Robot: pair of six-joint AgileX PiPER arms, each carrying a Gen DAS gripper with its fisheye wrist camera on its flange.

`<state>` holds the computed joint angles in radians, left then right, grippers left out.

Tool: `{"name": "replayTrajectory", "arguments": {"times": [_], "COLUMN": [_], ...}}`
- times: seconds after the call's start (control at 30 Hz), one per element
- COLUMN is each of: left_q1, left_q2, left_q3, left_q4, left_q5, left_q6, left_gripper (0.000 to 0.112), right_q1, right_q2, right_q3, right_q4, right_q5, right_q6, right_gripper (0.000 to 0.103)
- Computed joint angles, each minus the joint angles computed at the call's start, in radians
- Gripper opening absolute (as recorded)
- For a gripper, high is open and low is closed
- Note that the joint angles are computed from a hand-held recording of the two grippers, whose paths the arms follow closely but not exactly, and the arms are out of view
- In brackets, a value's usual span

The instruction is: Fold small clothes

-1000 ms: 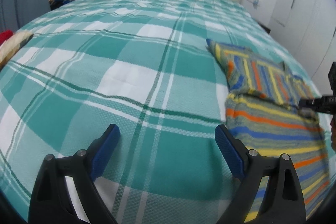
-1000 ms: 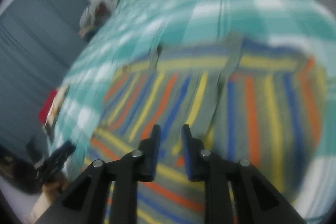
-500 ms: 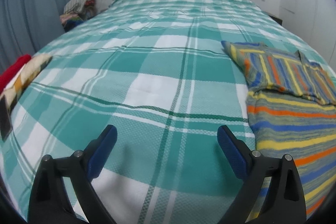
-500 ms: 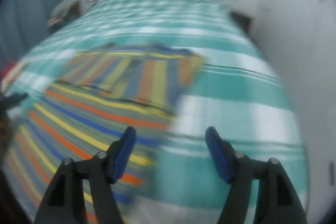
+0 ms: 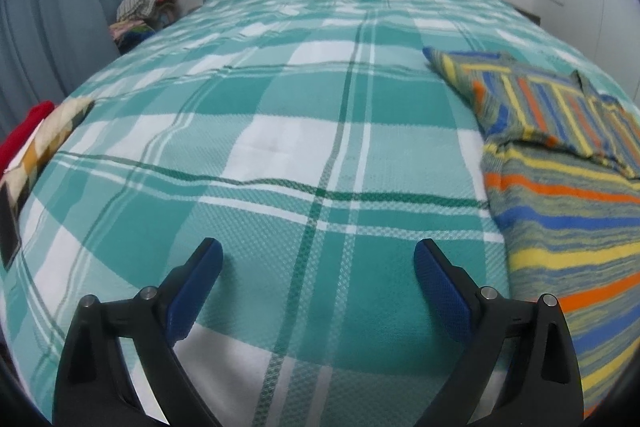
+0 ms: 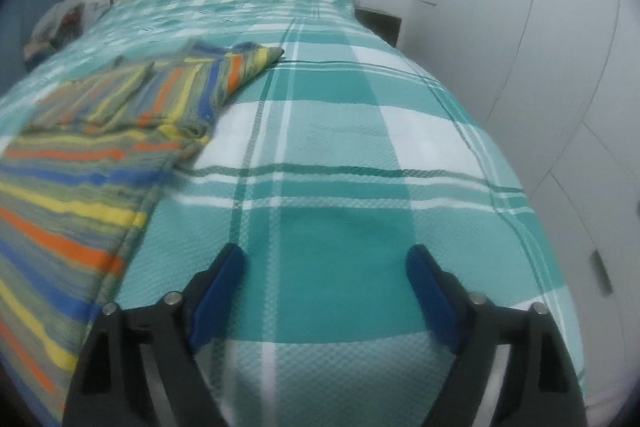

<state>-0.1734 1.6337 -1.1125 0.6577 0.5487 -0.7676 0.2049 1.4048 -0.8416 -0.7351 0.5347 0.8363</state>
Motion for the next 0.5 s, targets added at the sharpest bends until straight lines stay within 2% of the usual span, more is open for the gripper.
{"name": "replayTrajectory", "arguments": {"times": [0.13,0.3,0.5], "left_q1": [0.005,0.070,0.063], "left_q2": [0.022,0.035,0.031], "left_q3": [-0.013,-0.025,-0.011], "left_q4": [-0.033,-0.250,-0.222], "left_q5": [0.009,-0.017,-0.027], "left_q6": [0.031,0.212,0.183], "left_gripper": [0.101,0.103,0.103], "right_q1": [-0.019,-0.003,0.003], "right_q2": [0.001,0.017,0.018], "right_q3": [0.014,0.008,0.008], "right_q4": [0.030,-0.001,-0.013], "right_q5": [-0.021,0.001,0.010], "right_q6": [-0.010,0.031,0.044], "right_gripper": [0.092,0.095,0.096]}}
